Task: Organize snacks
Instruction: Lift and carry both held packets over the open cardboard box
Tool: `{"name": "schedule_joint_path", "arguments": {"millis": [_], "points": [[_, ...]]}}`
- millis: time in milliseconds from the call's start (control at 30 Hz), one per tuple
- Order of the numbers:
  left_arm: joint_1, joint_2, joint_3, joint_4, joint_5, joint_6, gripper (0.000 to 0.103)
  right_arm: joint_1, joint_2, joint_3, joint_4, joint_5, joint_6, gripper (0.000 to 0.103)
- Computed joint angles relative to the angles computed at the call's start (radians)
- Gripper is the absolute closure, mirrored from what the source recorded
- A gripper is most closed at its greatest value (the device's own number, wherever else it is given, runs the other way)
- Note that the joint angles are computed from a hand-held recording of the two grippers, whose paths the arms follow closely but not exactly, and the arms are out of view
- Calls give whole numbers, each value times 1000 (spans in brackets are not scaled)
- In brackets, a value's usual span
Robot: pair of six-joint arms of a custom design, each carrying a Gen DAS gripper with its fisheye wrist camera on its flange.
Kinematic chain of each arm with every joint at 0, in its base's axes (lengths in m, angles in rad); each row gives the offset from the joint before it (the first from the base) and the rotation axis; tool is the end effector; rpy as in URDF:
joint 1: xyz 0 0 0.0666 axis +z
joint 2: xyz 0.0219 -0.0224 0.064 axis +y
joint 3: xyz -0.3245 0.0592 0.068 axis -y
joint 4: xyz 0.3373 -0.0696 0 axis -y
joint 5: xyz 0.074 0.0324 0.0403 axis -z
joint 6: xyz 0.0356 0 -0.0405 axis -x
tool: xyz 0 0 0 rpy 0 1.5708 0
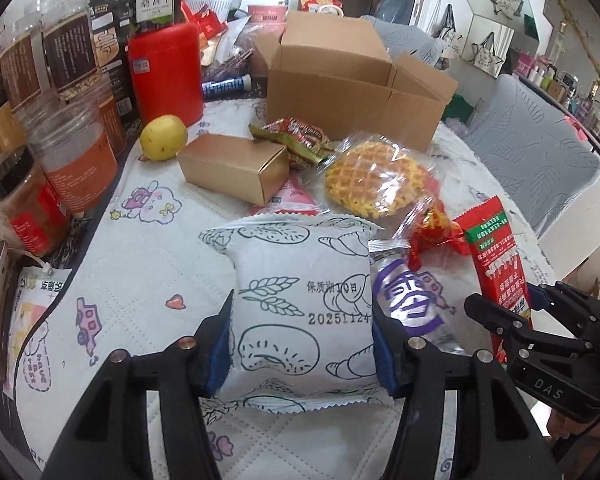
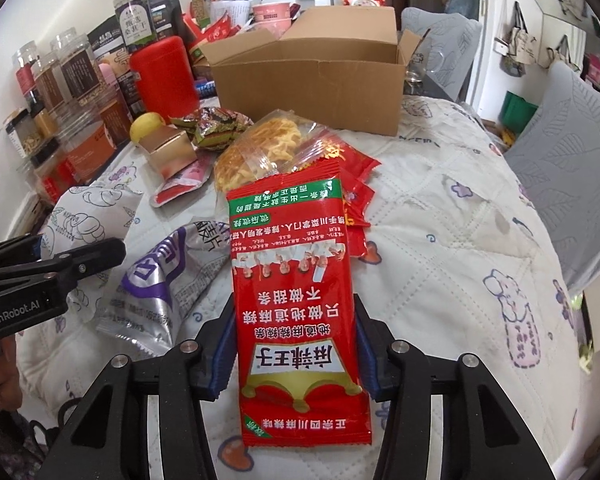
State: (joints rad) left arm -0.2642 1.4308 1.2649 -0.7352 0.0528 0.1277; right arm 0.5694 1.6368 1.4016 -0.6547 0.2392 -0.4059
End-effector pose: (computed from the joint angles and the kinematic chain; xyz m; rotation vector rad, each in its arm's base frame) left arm 0.4285 -0.1183 0.3197 0.1922 2.4774 -0.2327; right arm 0.4321 0.2661 0.2868 -0.0953 2.4297 0.1453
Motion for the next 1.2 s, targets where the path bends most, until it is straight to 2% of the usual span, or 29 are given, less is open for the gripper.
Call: {"name": "schedule_joint_path", "arguments": {"millis": [167,500,867,1200], "points": [[-5,-43,-6,17,20,-6,46,13,-42,-26,24,18,12,54],[-1,-23,79,48,33,-23,46,25,-54,37,43,38,96,54],[11,58,249,61,41,-51,46,-14,2,192,46,5,198,54],[4,192,466,51,60,-78,46,-78,88,366,31,-42,264,54]]}}
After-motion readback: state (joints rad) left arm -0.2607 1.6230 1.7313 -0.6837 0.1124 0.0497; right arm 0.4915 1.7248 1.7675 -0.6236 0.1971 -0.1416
